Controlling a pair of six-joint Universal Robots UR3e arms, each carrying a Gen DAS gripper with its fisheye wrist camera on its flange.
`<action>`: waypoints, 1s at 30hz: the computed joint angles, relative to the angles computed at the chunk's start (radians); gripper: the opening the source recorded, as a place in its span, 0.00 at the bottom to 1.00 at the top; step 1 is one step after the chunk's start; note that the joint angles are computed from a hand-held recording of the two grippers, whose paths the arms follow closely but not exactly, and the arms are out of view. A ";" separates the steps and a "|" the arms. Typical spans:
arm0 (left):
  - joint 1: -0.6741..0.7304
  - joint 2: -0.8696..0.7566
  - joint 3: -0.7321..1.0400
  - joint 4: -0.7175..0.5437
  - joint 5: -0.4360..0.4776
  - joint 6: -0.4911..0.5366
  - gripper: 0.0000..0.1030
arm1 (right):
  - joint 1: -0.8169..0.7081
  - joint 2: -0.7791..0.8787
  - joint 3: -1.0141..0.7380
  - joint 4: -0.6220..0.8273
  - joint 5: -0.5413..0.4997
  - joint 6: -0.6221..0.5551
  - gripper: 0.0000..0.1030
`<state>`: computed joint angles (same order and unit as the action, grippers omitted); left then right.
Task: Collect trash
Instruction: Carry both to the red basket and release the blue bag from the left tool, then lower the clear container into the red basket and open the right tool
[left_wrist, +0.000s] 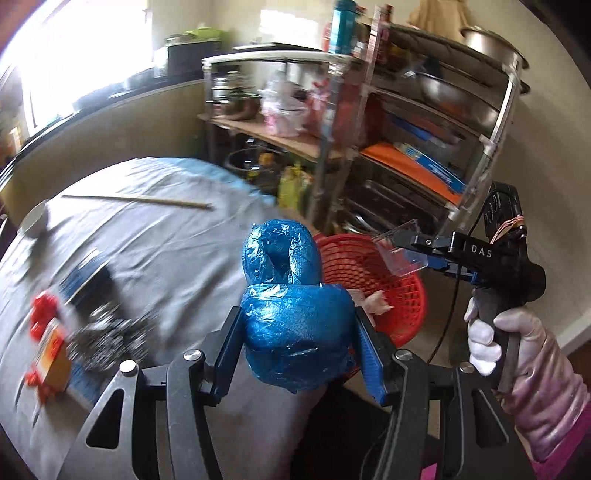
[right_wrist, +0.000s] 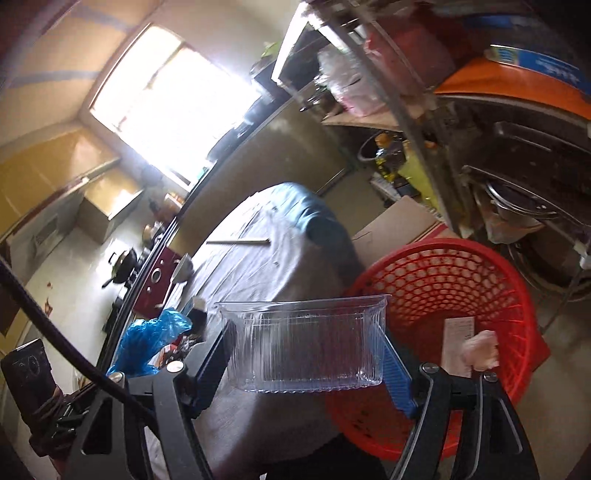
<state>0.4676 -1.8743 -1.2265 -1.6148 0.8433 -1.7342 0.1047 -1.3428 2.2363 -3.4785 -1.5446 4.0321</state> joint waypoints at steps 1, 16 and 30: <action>-0.026 -0.001 -0.004 0.010 0.005 -0.010 0.57 | -0.021 -0.017 0.040 -0.026 0.012 0.006 0.76; -0.246 -0.026 -0.076 0.202 0.068 -0.149 0.63 | -0.234 -0.122 0.314 -0.195 0.167 0.075 0.78; 0.015 0.031 -0.134 0.191 0.054 -0.040 0.67 | -0.163 -0.076 0.191 -0.128 0.121 0.082 0.78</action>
